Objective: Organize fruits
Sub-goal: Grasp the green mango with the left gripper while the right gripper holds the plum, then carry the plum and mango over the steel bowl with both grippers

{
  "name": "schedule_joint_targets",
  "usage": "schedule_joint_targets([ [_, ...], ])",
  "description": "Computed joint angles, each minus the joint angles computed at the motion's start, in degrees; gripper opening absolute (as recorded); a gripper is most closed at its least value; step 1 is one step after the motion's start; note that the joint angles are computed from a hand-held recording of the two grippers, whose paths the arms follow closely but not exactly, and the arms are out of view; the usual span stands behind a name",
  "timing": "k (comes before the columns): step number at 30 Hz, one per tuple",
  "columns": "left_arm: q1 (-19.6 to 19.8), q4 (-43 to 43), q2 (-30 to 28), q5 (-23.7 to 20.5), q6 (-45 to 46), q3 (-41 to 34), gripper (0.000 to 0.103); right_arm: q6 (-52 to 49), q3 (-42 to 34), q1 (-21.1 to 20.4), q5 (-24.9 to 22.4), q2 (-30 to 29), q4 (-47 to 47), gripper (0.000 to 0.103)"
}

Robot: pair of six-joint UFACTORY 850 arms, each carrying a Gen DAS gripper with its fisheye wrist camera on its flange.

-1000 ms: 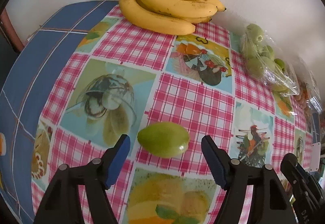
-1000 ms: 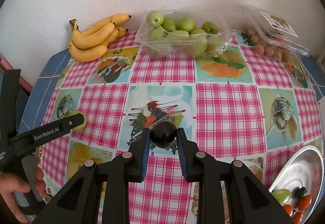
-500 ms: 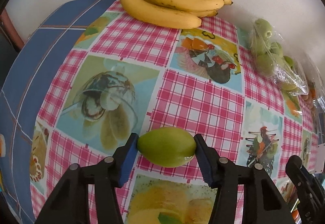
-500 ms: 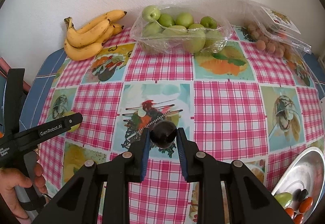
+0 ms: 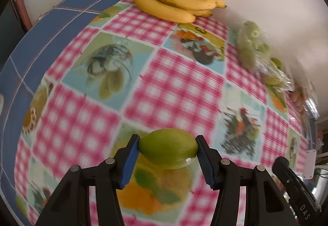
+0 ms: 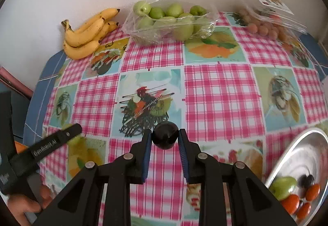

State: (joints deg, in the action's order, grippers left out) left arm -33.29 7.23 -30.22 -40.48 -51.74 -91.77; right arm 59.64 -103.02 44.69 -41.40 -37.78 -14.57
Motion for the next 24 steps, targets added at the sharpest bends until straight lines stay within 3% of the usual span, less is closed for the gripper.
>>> schedule_joint_targets([
  [15, -6.0, 5.0, 7.0, 1.6, -8.3, 7.6, 0.058, 9.1, 10.5, 2.8, -1.1, 9.9, -7.9, 0.027],
  [24, -9.5, 7.2, 8.3, 1.9, -9.8, 7.4, 0.058, 11.8, 15.7, 3.8, -1.6, 14.6, -9.8, 0.027],
])
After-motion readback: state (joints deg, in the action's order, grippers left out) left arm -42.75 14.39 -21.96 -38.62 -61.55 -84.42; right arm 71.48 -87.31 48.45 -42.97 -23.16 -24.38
